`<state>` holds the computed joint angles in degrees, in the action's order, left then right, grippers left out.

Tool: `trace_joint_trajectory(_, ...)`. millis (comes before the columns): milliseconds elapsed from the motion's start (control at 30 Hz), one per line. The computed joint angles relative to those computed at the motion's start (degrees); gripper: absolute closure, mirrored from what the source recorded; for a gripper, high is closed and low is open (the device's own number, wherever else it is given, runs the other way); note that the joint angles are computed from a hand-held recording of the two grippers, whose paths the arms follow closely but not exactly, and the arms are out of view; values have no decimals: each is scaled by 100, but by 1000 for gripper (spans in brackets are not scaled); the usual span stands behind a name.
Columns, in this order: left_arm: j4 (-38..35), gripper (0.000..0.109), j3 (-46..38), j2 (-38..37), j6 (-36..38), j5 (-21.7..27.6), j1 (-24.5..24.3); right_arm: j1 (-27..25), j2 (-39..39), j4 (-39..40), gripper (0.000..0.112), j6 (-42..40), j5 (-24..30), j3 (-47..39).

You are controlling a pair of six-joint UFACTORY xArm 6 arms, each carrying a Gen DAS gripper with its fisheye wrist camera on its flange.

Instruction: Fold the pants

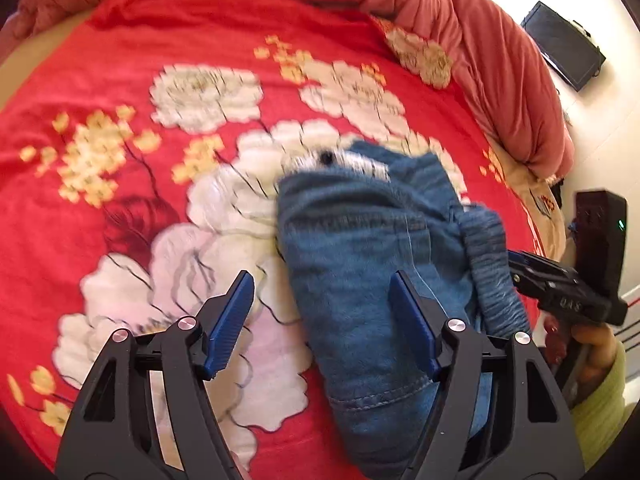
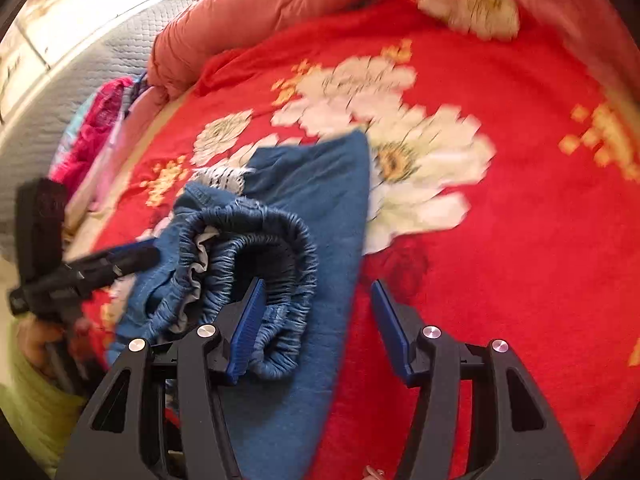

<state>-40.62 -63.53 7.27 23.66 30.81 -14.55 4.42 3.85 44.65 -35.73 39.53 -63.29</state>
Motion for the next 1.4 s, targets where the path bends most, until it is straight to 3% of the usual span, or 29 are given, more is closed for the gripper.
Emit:
trace_joint_trajectory(67,133,45,2,51,-108,16,-42,-103,223,322,58,-45,397,-217)
trace_joint_trajectory(133,233,45,2,97,-229,-25,-78,-92,288,474,60,-157,463,-238)
trace_joint_trajectory(200,121,46,-13,117,-227,-20,-78,-72,269,669,79,-345,525,-215)
trace_joint_trajectory(267,-243,67,-71,138,39,99,-81,-65,199,921,83,-542,549,-150)
trace_joint_trajectory(367,-66,73,-80,77,40,34,-171,113,-11,974,85,-752,96,40)
trace_joint_trajectory(567,-307,73,-173,14,153,-156,-248,308,-156,1196,86,-1309,-229,-5)
trace_joint_trajectory(667,-249,73,-272,24,178,-486,-289,369,-27,1236,87,-1436,-331,-298)
trace_joint_trajectory(900,15,73,-722,538,-30,-862,-179,416,681,721,87,-1162,-620,-1132)
trace_joint_trajectory(1000,467,73,-881,797,-389,-835,-132,428,1003,27,87,-527,-681,-1295)
trace_joint_trajectory(1067,724,73,-934,901,-661,-739,-69,398,1146,-429,86,-1,-595,-1349)
trace_joint_trajectory(1267,986,63,-900,913,-915,-797,-33,378,1156,-696,61,263,-841,-1225)
trace_joint_trajectory(1400,958,54,-789,826,-942,-879,-35,358,1127,-637,57,253,-893,-1158)
